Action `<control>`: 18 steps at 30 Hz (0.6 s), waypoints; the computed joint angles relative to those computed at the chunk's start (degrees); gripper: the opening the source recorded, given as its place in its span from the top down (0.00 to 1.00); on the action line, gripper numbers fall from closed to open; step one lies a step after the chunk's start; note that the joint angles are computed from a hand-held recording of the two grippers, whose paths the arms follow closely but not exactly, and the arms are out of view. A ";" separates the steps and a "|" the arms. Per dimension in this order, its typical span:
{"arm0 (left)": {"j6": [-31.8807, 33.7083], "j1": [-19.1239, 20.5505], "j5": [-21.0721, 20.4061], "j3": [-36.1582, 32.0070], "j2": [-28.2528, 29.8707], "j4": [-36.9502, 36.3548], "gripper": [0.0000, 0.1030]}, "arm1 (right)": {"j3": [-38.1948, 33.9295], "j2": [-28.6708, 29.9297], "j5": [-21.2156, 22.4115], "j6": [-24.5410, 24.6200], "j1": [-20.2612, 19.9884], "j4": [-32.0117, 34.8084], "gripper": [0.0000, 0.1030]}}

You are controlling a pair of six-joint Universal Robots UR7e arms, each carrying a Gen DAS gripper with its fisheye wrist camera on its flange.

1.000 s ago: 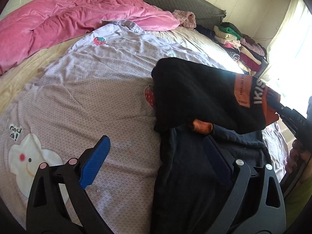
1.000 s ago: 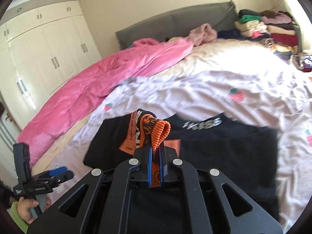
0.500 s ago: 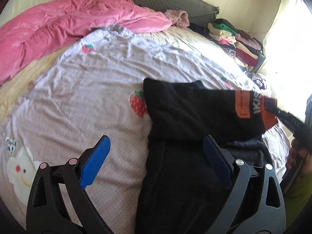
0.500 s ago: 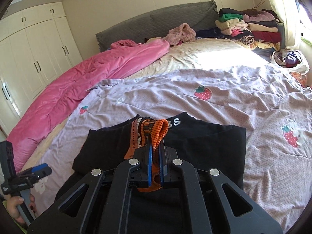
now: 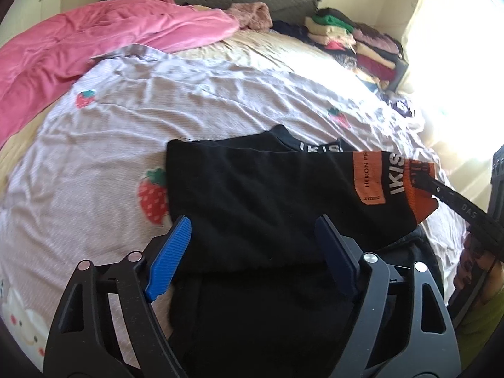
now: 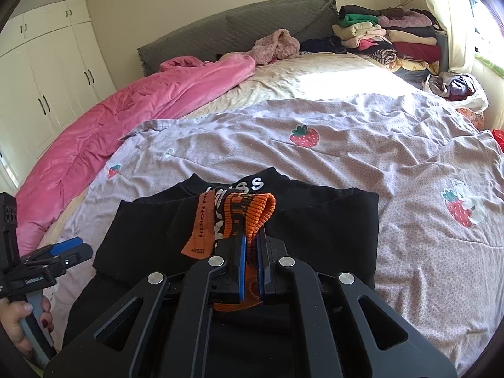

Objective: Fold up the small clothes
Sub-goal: 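Lower the sock onto the sweatshirt and open the right tool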

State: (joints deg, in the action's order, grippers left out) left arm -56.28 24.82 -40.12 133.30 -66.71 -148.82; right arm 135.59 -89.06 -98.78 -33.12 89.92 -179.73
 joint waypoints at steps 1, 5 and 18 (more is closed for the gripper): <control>0.65 0.48 -0.37 -0.42 0.55 -0.22 0.29 | 0.07 0.00 -0.12 -0.09 -0.08 -0.01 0.96; 2.62 3.22 -3.01 -0.75 1.80 -2.39 0.29 | 0.28 0.38 -1.06 -0.08 -0.24 -1.01 0.96; 2.32 2.14 -2.50 1.04 1.63 -3.35 0.29 | 3.17 3.61 -7.17 -0.04 0.62 -7.48 0.46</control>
State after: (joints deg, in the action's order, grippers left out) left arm -53.96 26.96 -42.62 134.35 -65.08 -152.17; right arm 138.75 -85.45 -105.95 -33.17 90.54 -187.21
